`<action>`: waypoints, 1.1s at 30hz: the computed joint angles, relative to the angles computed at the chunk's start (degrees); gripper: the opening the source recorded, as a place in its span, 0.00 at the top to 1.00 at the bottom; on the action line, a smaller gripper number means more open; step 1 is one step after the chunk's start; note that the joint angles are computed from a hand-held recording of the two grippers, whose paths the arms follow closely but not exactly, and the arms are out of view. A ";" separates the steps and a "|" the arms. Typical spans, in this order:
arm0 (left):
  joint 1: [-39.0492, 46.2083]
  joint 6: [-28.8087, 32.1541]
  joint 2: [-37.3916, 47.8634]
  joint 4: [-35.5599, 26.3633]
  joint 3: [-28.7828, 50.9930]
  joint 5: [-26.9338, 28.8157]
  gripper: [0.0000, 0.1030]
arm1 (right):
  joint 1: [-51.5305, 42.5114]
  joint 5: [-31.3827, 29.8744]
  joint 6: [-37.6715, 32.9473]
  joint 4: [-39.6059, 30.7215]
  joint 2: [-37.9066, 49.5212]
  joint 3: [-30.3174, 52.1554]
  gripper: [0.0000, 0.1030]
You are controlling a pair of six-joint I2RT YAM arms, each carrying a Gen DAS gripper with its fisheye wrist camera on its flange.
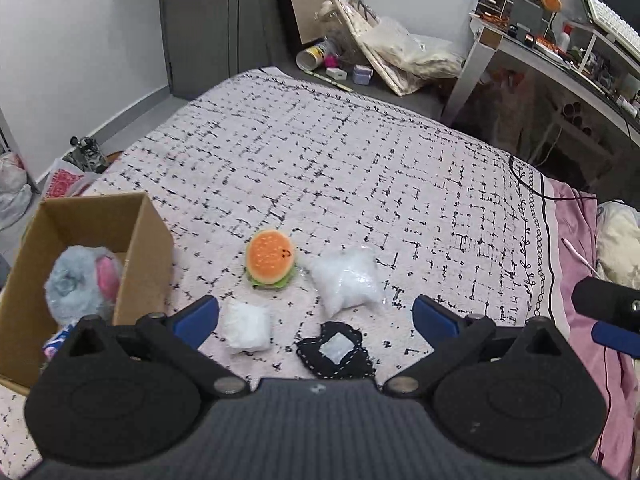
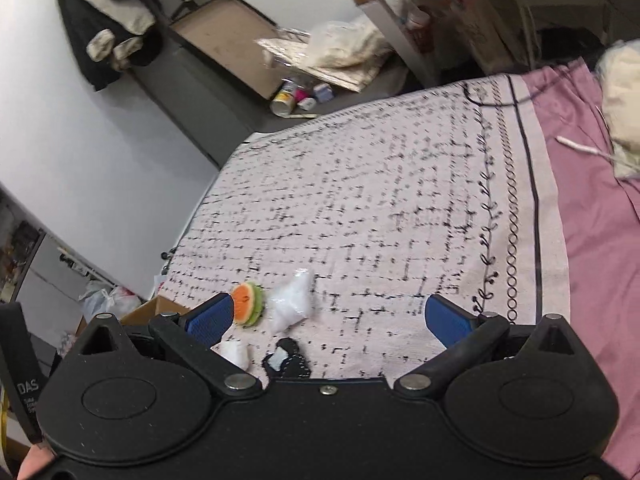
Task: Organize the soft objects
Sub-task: 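Grasp the black patterned item with the left tool while the right tool reaches the plastic bag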
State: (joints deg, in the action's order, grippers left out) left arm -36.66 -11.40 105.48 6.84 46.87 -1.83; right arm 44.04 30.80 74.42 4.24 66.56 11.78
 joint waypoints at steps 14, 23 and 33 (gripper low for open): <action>0.05 -0.06 11.26 -0.50 6.71 3.55 0.08 | -7.47 -7.00 -1.14 11.89 9.81 -1.04 0.09; 0.59 -2.04 19.22 -2.65 11.19 5.44 0.12 | -9.52 -10.58 -3.64 18.24 17.30 0.65 0.12; 2.35 -3.49 23.57 -1.04 13.51 8.74 0.62 | -14.52 -18.22 -5.41 38.39 33.56 2.02 0.25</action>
State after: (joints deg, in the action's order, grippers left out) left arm -34.31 -14.89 129.04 5.79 60.38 6.92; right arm 29.52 12.58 69.00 42.63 100.12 13.80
